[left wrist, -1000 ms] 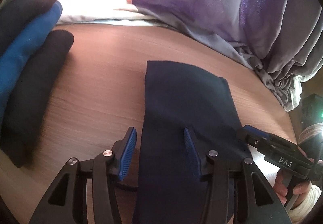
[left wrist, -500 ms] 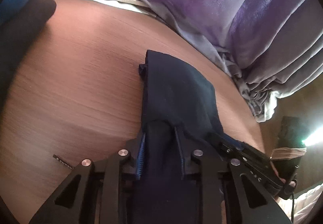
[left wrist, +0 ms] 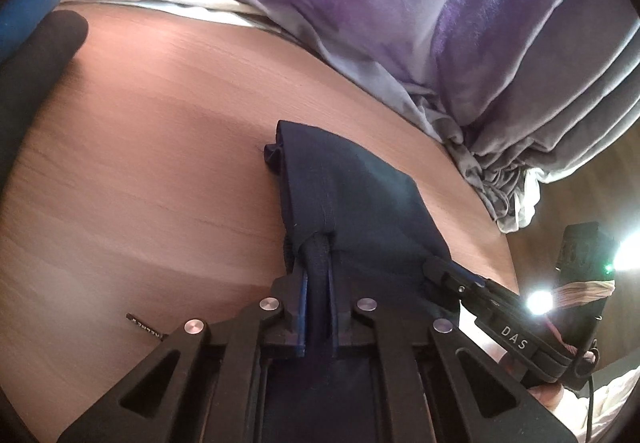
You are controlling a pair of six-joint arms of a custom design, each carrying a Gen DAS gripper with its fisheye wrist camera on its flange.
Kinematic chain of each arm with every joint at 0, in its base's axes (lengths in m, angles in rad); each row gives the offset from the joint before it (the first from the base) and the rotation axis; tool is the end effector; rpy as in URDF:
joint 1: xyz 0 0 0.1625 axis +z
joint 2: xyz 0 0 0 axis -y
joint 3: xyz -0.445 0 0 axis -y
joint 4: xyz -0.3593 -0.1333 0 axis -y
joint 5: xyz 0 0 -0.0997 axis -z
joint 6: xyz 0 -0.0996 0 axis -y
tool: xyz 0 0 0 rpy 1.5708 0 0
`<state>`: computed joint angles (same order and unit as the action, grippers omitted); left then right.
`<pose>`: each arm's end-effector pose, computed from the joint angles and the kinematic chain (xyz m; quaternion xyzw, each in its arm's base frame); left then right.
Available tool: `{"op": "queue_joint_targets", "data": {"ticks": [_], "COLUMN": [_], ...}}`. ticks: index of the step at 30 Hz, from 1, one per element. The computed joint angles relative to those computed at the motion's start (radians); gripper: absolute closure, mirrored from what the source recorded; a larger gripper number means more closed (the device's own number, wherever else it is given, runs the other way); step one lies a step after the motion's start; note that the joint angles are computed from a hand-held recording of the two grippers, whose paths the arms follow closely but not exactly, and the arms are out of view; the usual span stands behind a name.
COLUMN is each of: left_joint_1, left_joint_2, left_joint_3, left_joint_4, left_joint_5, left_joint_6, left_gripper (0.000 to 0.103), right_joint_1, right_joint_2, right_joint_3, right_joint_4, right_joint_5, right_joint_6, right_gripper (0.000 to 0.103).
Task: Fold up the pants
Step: 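Close the left tool on the shorts' end while the right tool grips the other end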
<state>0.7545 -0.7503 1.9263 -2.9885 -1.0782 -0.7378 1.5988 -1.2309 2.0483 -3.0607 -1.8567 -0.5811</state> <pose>-0.3001 -0.5297 0.0729 0.0084 0.9632 -0.2531 0.0906 0.1201 -0.5285 0.3073 0.2353 -0.9055 0.2775 0.2185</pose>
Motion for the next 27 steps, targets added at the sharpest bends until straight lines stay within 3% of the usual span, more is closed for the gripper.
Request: {"op": "queue_joint_targets", "data": {"ticks": [8,11,14,17,22,27], "left_joint_1": [-0.015,-0.004,0.005,0.012,-0.031,-0.07], "left_joint_2": [0.024,0.03,0.039,0.04,0.036,0.03], "left_joint_3": [-0.044,-0.049,-0.059,-0.048,-0.059,-0.063], "left_joint_4": [0.118,0.099,0.091,0.041,0.062,0.051], "left_joint_5": [0.041,0.017,-0.017,-0.045,0.017,0.052], "left_joint_6": [-0.033,-0.017,0.003,0.003,0.033,0.035], "left_gripper": [0.072,0.067,0.072,0.084,0.094,0.094], "right_joint_1": [-0.024,-0.026,-0.028,-0.029,-0.029,-0.02], "right_joint_2": [-0.024,-0.02,-0.015,-0.013,-0.026,-0.068], "right_joint_3": [0.029,0.026,0.023,0.023,0.034,0.063], "right_joint_4": [0.006,0.011,0.015,0.008,-0.018,-0.043], "right_joint_5": [-0.02,-0.021,-0.019,-0.017,-0.013,0.011], "right_joint_6": [0.008,0.01,0.008,0.007,0.014,0.002], "right_gripper": [0.09,0.09,0.09,0.09,0.09,0.09]}}
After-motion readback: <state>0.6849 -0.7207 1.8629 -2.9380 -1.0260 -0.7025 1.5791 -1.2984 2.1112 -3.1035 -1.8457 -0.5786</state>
